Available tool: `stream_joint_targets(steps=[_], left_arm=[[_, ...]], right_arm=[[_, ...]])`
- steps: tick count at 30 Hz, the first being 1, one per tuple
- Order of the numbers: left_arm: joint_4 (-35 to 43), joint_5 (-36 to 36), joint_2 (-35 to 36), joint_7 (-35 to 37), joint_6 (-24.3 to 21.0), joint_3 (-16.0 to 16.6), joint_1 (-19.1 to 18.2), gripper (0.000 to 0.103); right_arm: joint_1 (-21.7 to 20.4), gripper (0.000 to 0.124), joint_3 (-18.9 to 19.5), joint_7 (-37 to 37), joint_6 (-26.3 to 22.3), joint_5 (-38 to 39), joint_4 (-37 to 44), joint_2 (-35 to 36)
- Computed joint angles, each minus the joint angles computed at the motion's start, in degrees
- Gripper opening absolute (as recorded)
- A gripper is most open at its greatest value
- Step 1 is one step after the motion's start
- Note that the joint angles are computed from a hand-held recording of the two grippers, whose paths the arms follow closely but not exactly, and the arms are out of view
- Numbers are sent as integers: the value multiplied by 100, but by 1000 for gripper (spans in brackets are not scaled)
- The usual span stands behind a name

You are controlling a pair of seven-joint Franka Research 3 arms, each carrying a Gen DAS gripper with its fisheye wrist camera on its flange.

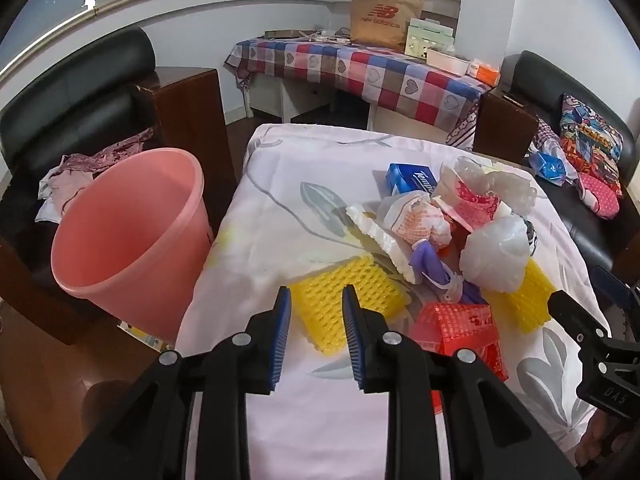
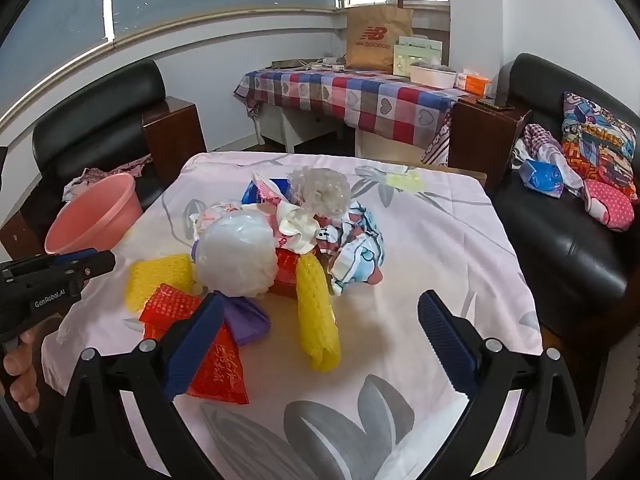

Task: Collect trash
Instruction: 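Move both grippers toward the trash pile on the table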

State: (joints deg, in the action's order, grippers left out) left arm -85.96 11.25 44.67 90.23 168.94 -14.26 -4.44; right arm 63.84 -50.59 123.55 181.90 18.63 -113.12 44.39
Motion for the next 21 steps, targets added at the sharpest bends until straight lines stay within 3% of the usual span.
stream_joint_targets(steps=[10, 12, 21], left_arm=[[-174, 72, -155, -154, -24, 125, -119, 28], [-69, 4, -49, -97, -12, -7, -27, 28], [-112, 194, -120, -454, 79, 318, -240, 31]], right_arm=[[8, 98, -55, -143, 146, 235, 27, 38], [0, 98, -81, -140, 148, 297, 66, 69], [-172, 98, -1, -108, 83, 299, 349, 149]])
